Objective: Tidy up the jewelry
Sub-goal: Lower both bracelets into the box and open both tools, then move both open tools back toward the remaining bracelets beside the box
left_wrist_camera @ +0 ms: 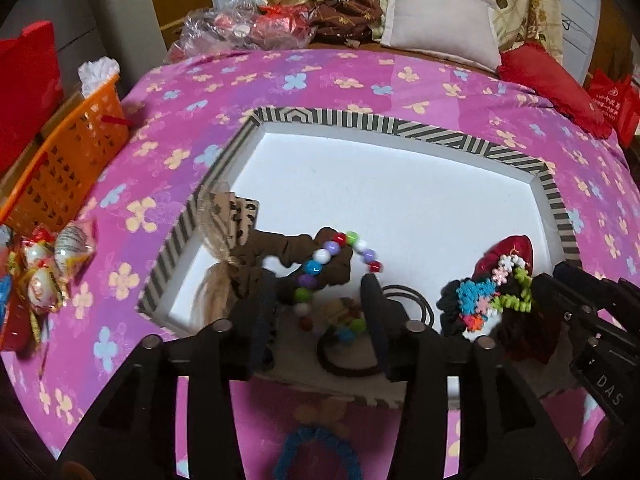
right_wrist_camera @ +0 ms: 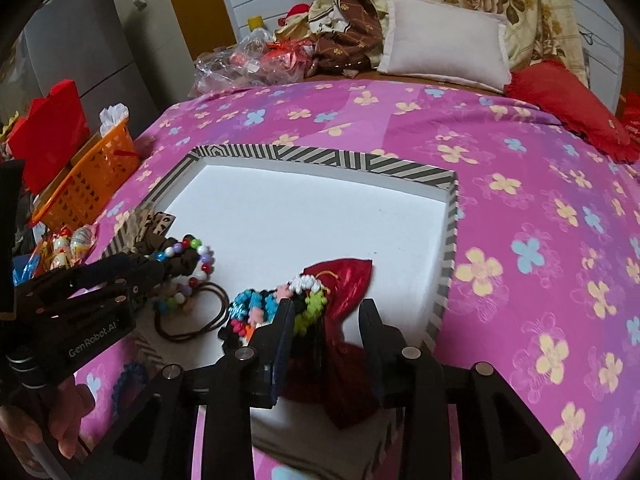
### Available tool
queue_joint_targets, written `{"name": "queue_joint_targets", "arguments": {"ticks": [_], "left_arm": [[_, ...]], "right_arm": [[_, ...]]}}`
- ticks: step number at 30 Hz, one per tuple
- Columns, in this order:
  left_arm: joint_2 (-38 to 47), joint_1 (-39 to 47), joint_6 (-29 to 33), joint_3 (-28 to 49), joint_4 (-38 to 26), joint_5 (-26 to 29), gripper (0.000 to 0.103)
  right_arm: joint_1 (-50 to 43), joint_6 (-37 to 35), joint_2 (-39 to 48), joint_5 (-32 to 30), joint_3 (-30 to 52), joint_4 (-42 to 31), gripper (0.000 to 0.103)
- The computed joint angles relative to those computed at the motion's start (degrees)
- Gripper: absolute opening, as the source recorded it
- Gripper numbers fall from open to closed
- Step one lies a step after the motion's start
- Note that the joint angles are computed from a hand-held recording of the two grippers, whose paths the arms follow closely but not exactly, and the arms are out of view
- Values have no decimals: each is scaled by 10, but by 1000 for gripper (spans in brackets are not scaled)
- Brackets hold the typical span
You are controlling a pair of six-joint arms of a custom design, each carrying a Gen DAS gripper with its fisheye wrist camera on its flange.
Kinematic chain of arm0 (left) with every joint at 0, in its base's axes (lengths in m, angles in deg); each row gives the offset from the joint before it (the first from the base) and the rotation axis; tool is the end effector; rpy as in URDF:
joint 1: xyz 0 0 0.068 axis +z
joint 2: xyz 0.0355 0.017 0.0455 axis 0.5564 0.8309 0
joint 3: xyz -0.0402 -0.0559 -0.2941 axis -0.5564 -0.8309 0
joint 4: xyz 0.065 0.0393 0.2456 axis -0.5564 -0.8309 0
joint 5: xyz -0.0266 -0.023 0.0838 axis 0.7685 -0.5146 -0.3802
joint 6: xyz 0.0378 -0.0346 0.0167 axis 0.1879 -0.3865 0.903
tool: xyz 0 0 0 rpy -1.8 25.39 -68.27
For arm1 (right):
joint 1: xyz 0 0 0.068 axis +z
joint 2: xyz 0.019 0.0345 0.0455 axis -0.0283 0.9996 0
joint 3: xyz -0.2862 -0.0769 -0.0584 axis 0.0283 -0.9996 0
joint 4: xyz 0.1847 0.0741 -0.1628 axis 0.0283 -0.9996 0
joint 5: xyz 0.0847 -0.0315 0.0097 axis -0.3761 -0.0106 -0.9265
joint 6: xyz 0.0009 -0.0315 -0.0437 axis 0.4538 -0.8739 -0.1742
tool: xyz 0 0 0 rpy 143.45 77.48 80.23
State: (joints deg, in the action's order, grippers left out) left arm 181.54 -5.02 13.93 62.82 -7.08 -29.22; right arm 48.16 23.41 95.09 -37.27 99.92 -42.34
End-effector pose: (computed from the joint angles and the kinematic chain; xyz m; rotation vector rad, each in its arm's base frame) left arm 0.2301 -0.1721 0.1694 0.3592 2.4953 -0.0142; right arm 0.1670 0.1742 0.1678 0.1703 2.4680 0.1635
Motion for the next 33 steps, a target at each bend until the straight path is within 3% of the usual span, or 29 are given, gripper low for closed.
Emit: {"name": "queue_joint_targets", "arguments": {"ticks": [7,18,33], "left_arm": [[-84,-26,-7,-40,-28,-32,49],[-228,-97,-75,-111,-112,-77,49],[-380,-184,-193,-191,-229,-149,50]], "right_arm": [[95,78,-32,53,13,-70,32],[269,254,-5,146,80,-202,42],[398,391,83,174,141,-309,43]]}}
